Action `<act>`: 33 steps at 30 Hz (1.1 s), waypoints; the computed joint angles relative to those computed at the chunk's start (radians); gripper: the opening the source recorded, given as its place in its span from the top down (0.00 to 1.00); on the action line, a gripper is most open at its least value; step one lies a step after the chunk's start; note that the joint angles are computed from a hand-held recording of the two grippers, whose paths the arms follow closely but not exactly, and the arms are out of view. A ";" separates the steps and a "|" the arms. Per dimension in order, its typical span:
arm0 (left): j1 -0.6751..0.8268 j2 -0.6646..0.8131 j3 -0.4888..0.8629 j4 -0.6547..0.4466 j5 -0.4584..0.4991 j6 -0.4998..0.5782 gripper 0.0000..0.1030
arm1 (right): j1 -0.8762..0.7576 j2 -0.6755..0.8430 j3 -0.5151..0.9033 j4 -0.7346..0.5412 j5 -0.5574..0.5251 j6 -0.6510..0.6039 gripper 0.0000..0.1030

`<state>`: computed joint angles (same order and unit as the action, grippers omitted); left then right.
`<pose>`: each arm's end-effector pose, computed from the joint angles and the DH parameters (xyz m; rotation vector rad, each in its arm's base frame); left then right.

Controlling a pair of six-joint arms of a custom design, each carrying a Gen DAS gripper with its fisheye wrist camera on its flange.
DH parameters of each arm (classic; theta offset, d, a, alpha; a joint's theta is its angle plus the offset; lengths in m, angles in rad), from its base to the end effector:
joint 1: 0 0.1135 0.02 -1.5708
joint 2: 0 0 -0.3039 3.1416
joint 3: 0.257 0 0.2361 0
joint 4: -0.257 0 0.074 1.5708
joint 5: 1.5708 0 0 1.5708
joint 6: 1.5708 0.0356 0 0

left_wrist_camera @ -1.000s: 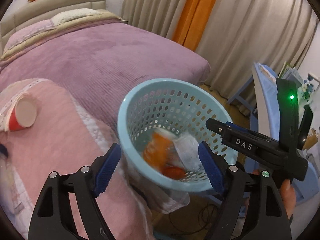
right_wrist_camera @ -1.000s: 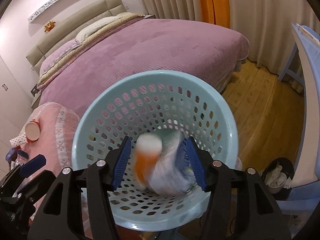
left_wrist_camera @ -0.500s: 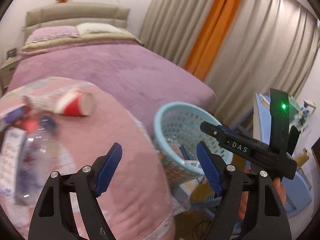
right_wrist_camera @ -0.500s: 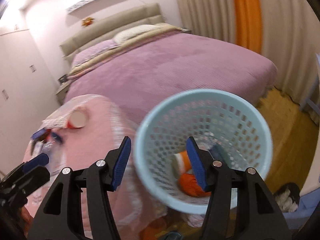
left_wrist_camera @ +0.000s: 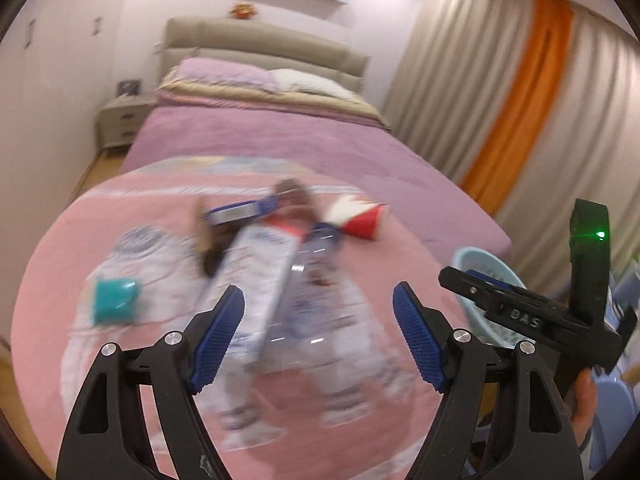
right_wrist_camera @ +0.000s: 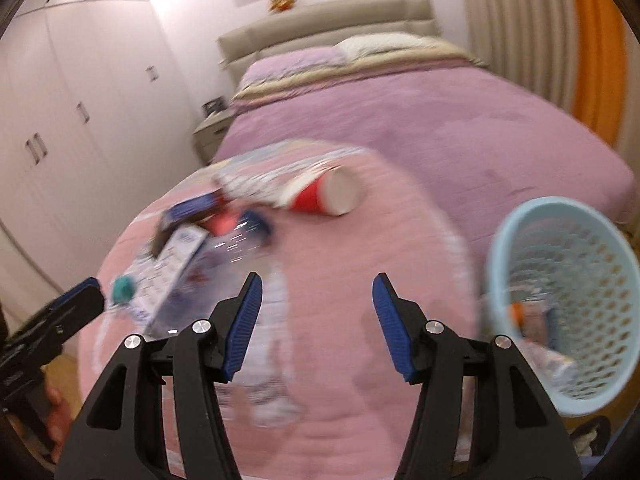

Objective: Collect trash
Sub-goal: 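Move both tools back from the basket to the trash pile, then grasp white milk carton with left gripper while right grasps clear plastic bottle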

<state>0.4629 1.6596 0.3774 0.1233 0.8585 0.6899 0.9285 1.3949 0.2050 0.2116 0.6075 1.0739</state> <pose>0.1985 0.0690 0.1252 0.4738 2.2358 -0.6140 0.1152 0.1200 0.1374 0.3896 2.2961 0.2040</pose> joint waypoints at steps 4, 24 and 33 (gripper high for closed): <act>0.058 0.130 0.072 0.028 -0.027 -0.011 0.28 | -0.020 0.154 0.088 0.102 -0.082 -0.055 0.47; 0.077 0.329 0.211 -0.017 -0.087 0.061 0.28 | -0.170 0.527 0.363 0.190 -0.353 -0.071 0.34; 0.007 0.357 0.226 -0.012 -0.126 0.076 0.26 | -0.153 0.467 0.293 0.152 -0.326 -0.079 0.34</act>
